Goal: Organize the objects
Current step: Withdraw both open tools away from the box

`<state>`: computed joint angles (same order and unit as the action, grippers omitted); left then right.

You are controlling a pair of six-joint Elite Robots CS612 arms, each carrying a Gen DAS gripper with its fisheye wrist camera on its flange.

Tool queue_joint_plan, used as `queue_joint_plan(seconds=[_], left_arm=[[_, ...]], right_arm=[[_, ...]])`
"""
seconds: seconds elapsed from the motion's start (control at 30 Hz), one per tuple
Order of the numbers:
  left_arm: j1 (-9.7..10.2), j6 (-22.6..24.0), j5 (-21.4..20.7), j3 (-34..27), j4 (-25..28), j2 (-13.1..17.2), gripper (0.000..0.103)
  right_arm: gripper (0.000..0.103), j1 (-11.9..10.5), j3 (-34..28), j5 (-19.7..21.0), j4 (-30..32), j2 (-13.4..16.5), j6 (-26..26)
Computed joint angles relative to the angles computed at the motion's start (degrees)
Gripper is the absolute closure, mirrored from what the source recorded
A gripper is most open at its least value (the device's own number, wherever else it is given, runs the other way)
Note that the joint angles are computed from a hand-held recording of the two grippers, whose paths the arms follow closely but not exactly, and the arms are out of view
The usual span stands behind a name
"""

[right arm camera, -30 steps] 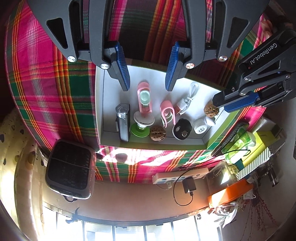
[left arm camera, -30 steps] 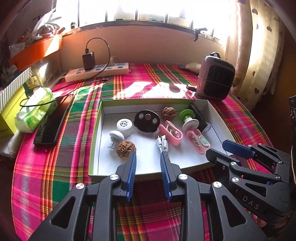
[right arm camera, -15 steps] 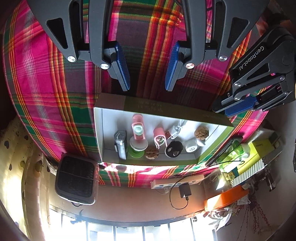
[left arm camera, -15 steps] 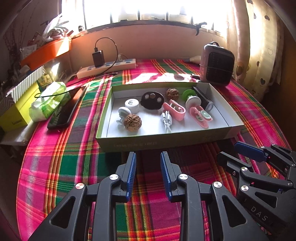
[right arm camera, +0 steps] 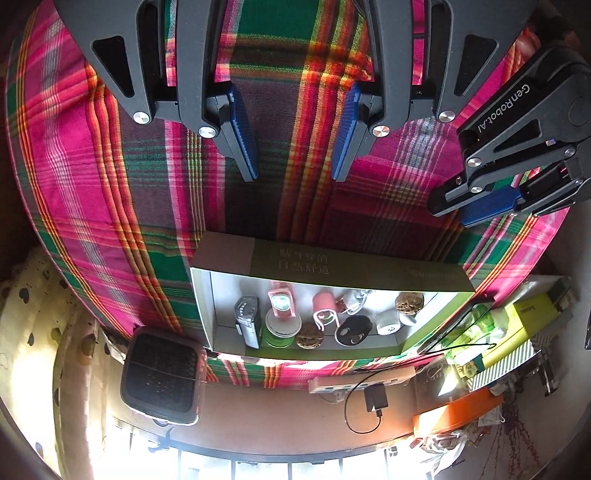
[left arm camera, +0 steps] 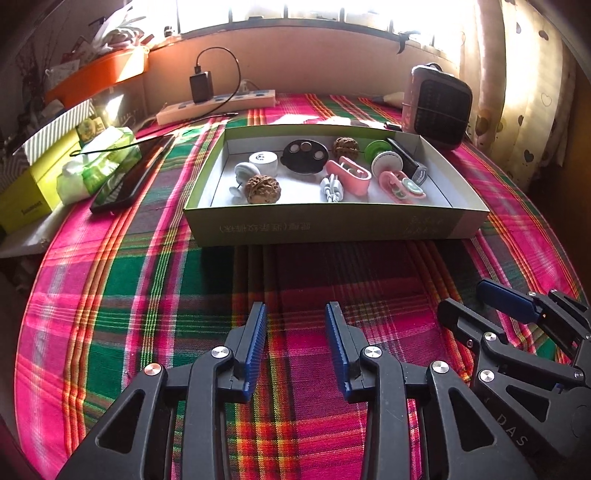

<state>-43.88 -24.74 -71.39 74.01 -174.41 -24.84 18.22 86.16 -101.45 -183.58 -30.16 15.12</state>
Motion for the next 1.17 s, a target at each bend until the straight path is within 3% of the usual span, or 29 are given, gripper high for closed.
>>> queue_joint_plan(seconds=[0.33,1.17], left_arm=[[-0.43,-0.56,1.16,0.03,-0.01,0.09,0.069],[-0.43,-0.51,1.27,0.02,0.08,0.06,0.069]], right_arm=[[0.046,-0.09,0.18,-0.78,0.24,-0.04,1.53],[0.044,-0.02,0.03,-1.07,0.48,0.01,1.54]])
